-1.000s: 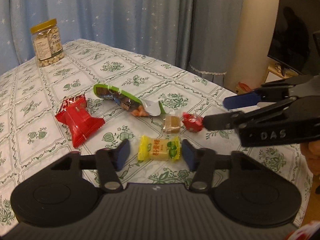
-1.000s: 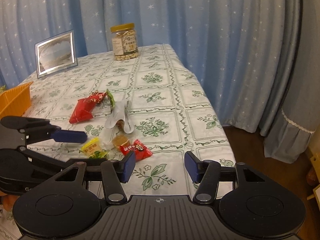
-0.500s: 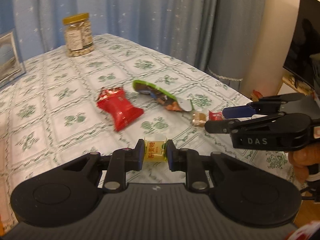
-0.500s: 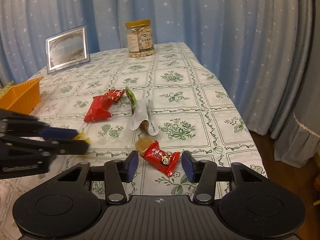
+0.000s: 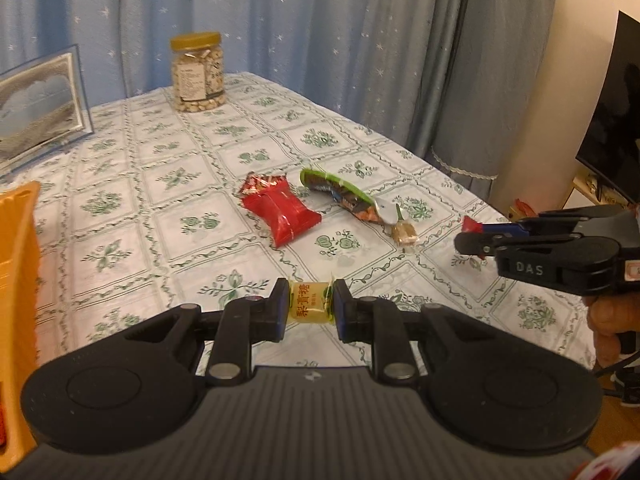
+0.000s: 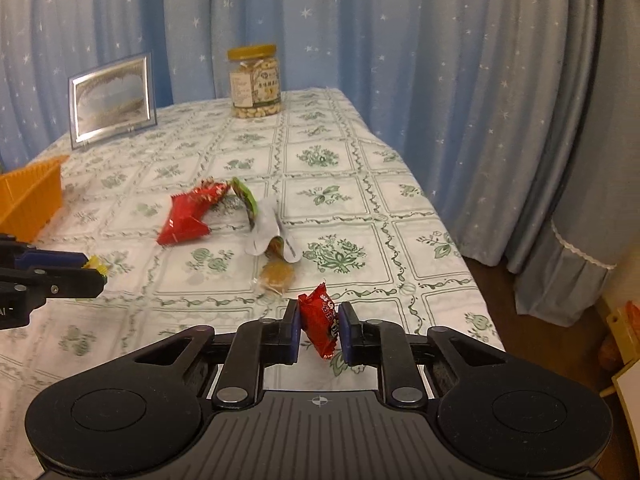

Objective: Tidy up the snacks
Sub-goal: 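Carry the yellow candy and small red packet over the orange tray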

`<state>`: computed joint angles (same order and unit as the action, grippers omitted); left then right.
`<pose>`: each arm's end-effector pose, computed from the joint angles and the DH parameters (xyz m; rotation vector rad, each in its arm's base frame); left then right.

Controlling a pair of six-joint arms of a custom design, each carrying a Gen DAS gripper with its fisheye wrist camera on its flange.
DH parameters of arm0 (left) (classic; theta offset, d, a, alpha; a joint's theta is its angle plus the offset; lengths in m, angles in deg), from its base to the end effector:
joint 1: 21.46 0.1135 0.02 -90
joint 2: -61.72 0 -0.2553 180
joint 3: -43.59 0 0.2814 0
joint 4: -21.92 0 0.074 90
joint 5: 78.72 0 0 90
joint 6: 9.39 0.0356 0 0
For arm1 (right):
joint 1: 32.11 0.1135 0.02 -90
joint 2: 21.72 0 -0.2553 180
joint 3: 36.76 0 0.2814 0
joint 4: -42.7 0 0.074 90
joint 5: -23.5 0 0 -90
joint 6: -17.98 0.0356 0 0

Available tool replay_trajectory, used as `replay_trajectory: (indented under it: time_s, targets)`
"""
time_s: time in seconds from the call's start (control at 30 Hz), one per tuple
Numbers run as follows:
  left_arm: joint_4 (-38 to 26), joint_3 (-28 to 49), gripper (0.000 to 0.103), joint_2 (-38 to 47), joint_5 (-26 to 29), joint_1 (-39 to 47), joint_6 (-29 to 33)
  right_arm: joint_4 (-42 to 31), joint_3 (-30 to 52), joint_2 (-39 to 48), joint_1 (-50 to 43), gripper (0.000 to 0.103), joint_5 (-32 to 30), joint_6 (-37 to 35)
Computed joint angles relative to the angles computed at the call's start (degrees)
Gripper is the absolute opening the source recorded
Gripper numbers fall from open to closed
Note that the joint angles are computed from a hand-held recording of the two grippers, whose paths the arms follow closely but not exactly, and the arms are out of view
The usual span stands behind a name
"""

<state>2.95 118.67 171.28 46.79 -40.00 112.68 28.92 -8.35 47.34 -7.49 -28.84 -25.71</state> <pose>0.3715 -0.1464 0.1120 1.2367 2.0308 -0.6599 0.1924 0.0643 0.0855 0.6696 2.1784 -0.2076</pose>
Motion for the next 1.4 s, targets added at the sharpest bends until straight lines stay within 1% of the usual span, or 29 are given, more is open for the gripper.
replay_trajectory:
  time_s: [0.1,0.2,0.3,0.4,0.57,0.77,0.93,1.1,1.27,1.4]
  targets:
    - [-1.3,-1.6,0.021,-3.5,0.8,1.9,0.2,-6.9,1.8,-4.6,3.6,0.02,2.2,2.9]
    - [-2.6,-3.0,0.02,-7.1,2.0,4.5,0.0,-12.9,5.5,-6.5,7.7,0.02,5.1,5.4]
    - [-5.3,-3.0,0.02,-10.2,3.2,7.6,0.3,-17.2,10.2,-6.3,11.2,0.02,6.7,7.3]
    - [-7.5,-2.3,0.02,-12.7,3.9,10.8,0.0,-18.5,15.2,-4.5,13.6,0.02,7.4,6.8]
    - [-10.6,0.4,0.021,-14.4,4.9,16.6,-0.6,-16.7,23.6,1.9,16.4,0.02,7.5,3.4]
    - [-13.4,5.2,0.02,-12.1,5.0,23.1,-0.2,-11.6,32.9,11.8,17.3,0.02,4.3,-1.1]
    - [-14.5,10.2,0.02,-8.0,3.9,26.9,0.0,-7.2,40.3,20.5,17.4,0.02,1.3,-4.6]
    - [-15.6,15.3,0.02,-3.2,3.9,29.7,-0.1,-4.4,47.1,28.5,16.9,0.02,-1.8,-6.1]
    - [-16.0,20.6,0.02,2.0,3.6,30.8,0.3,-1.3,52.3,35.4,16.0,0.02,-4.4,-6.9]
    - [-16.5,24.6,0.021,6.1,2.9,30.9,1.0,3.0,55.0,40.9,14.7,0.02,-6.8,-7.4]
